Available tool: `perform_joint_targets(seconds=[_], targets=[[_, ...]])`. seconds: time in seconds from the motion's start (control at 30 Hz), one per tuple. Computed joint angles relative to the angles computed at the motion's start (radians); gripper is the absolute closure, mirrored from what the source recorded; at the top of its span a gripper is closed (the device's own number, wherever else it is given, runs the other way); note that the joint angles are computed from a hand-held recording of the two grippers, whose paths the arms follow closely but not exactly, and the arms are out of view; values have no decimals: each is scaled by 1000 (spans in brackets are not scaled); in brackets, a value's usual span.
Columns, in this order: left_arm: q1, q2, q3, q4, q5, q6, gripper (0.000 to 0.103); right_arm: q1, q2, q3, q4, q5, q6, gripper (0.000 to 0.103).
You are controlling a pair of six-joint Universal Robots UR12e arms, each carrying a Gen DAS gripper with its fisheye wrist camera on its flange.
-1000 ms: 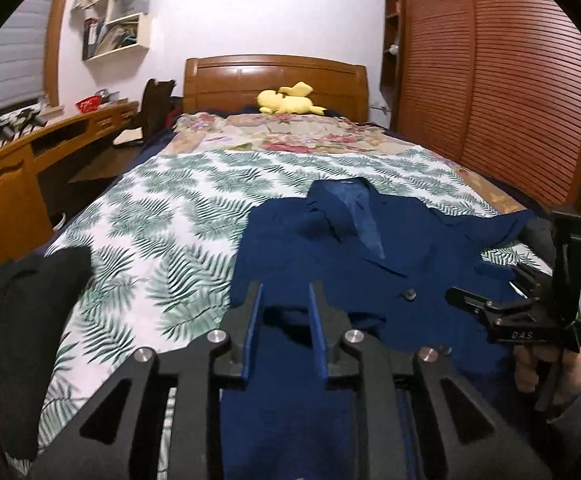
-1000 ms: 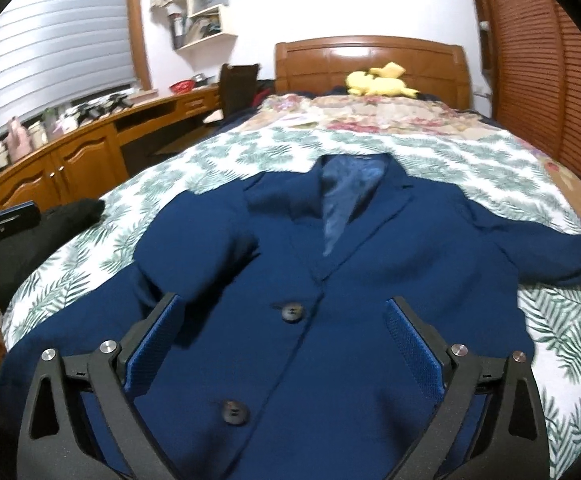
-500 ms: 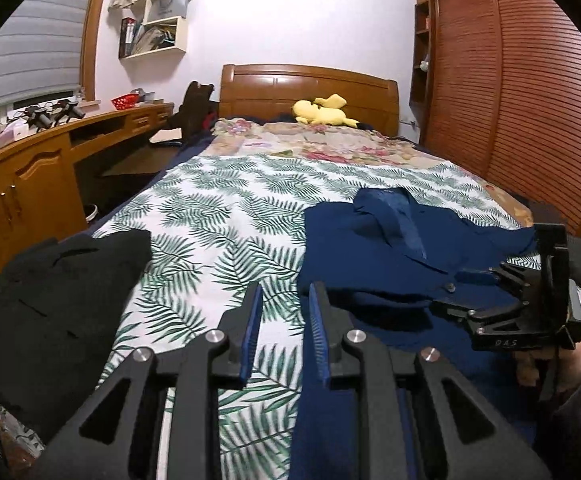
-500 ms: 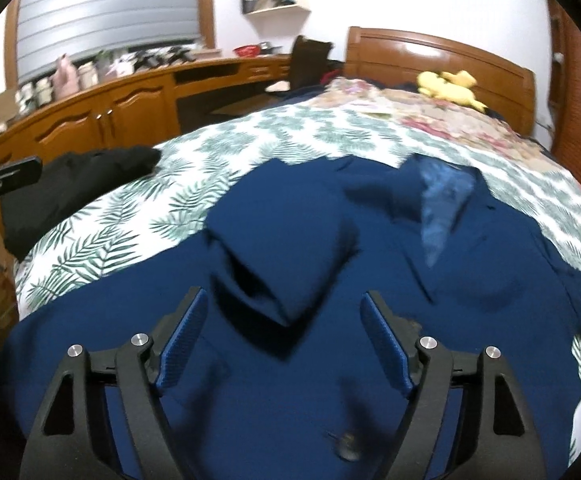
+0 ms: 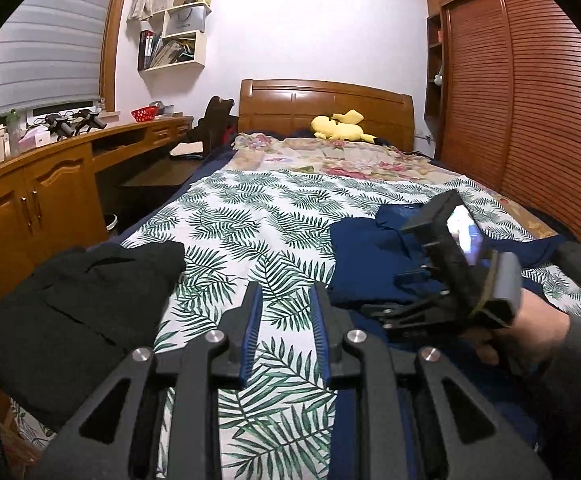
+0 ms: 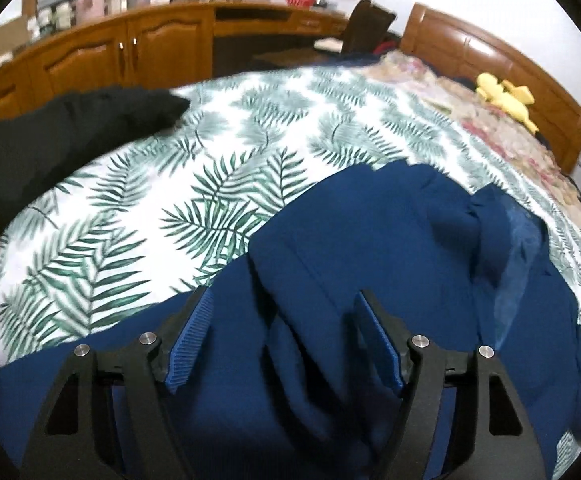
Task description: Fold large clothes
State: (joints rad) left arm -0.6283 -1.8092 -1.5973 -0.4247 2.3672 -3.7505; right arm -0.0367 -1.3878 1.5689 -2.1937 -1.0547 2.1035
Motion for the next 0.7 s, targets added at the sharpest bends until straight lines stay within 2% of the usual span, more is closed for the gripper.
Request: perform_joint_targets(seconds=[0.07,0.17,0.2,0.33,0.5,0.7], targets=[[1,5,-7,5,2,0,81,15,11,-3,-20,-42,5,31],[3,12,-15,10,-2,-7,81,33,29,-6,-64,-109,16,56],[5,13,-18,12,-3,-9,81,29,33,-11,-59,-98,20,67],[4,12,-17,19,-11,-11,81,-6,30,-21,-54,15,67,86],[1,2,-6,26,-19,-5,81,-42,26,-38,-88,138,149,97],[-1,-13,16,12,-42,4,81,-104,9,-43,-119,244,198,98]])
